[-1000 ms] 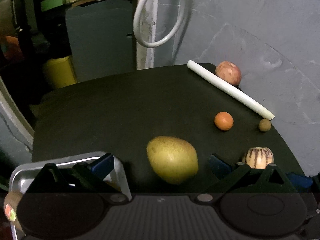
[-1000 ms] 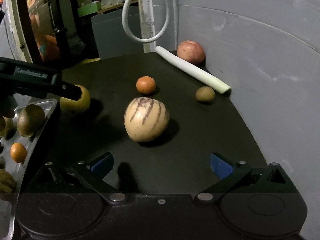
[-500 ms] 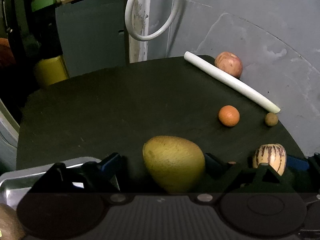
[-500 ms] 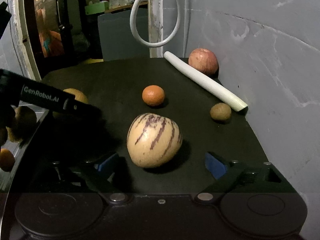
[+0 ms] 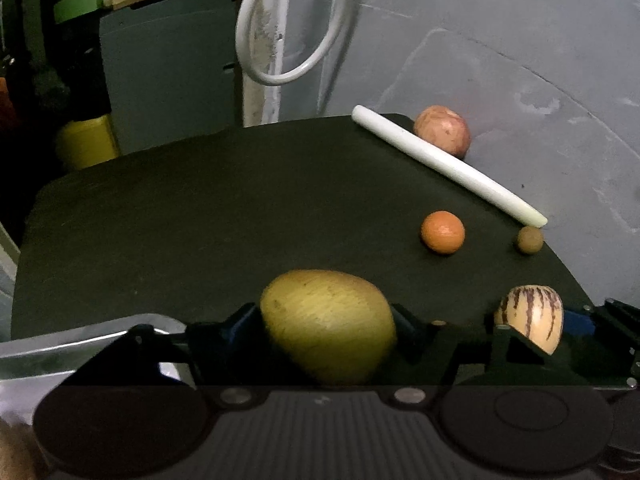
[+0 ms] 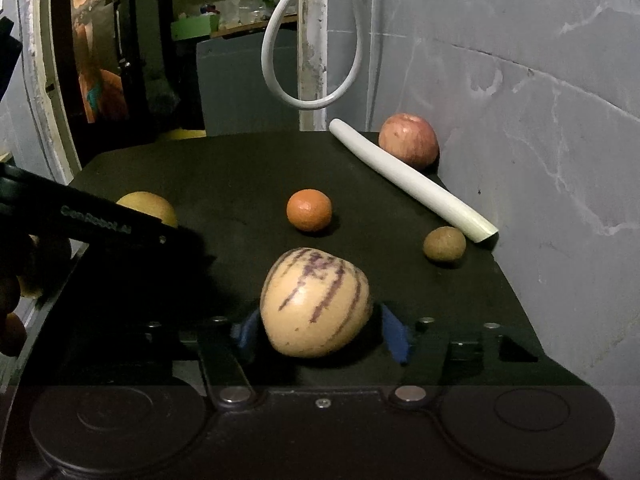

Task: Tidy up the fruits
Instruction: 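Grasp the green pear with the left tool while the right tool grasps the pepino, then carry the pear with the left tool while the right tool carries the pepino over the tray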

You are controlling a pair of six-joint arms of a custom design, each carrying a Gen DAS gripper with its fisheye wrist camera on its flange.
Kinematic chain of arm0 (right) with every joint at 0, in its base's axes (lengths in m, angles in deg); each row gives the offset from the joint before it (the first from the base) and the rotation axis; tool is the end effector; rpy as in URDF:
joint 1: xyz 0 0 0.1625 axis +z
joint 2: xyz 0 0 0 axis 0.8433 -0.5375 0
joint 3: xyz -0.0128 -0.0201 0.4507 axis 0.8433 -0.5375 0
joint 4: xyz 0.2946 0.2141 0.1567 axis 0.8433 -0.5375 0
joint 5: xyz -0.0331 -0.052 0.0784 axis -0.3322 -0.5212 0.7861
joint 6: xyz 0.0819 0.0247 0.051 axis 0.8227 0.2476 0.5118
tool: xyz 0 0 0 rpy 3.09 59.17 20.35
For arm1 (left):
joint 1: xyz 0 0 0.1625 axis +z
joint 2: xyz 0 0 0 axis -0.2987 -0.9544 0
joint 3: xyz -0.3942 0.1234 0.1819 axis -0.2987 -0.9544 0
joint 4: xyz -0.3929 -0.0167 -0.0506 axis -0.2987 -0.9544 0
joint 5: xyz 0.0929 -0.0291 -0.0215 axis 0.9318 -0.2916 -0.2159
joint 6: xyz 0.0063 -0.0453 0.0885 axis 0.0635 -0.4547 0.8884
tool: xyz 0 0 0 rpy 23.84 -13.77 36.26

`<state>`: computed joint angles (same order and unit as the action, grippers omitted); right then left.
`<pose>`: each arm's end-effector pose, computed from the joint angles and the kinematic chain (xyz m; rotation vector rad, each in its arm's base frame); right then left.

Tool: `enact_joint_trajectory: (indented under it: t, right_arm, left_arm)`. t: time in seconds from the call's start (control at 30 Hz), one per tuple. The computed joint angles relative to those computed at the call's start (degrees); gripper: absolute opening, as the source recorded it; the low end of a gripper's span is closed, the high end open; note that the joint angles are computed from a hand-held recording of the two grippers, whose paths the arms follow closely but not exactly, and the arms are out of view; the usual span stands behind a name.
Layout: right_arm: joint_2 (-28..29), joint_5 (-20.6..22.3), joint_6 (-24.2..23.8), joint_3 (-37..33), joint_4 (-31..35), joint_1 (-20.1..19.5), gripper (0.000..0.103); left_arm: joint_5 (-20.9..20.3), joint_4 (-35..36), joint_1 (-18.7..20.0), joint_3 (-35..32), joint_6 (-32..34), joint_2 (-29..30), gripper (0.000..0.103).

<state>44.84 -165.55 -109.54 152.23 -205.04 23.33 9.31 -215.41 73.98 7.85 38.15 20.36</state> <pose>-0.0200 -0.7503 0.2550 0.4050 -2.1931 0.9887 -0.3237 -0.8339 -0.0746 0.7714 2.4621 -0.6112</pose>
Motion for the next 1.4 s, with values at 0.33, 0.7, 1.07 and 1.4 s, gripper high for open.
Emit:
enact_joint_trajectory:
  t: [0.33, 0.7, 1.07, 1.4]
  right_arm:
    - [-1.1, 2.0, 1.0, 2.1, -1.0, -0.5, 0.056]
    - [-5.0, 5.5, 1.1, 9.7, -6.9, -0.8, 0.056]
    - [-9.2, 6.5, -0.5, 15.6, -9.8, 0.4, 0.056]
    - [-12.7, 9.0, -1.5, 22.2, -9.7, 1.7, 0.056]
  left_arm:
    - [0.1, -0.6, -0.2, 1.8, -1.6, -0.9, 0.069]
    - [-1.7, -5.9, -1.4, 10.9, -4.1, -5.4, 0.069]
    - [-1.6, -14.0, -3.7, 23.0, -6.6, -12.0, 0.069]
    - [0.4, -22.1, -5.6, 38.6, -11.7, -20.3, 0.069]
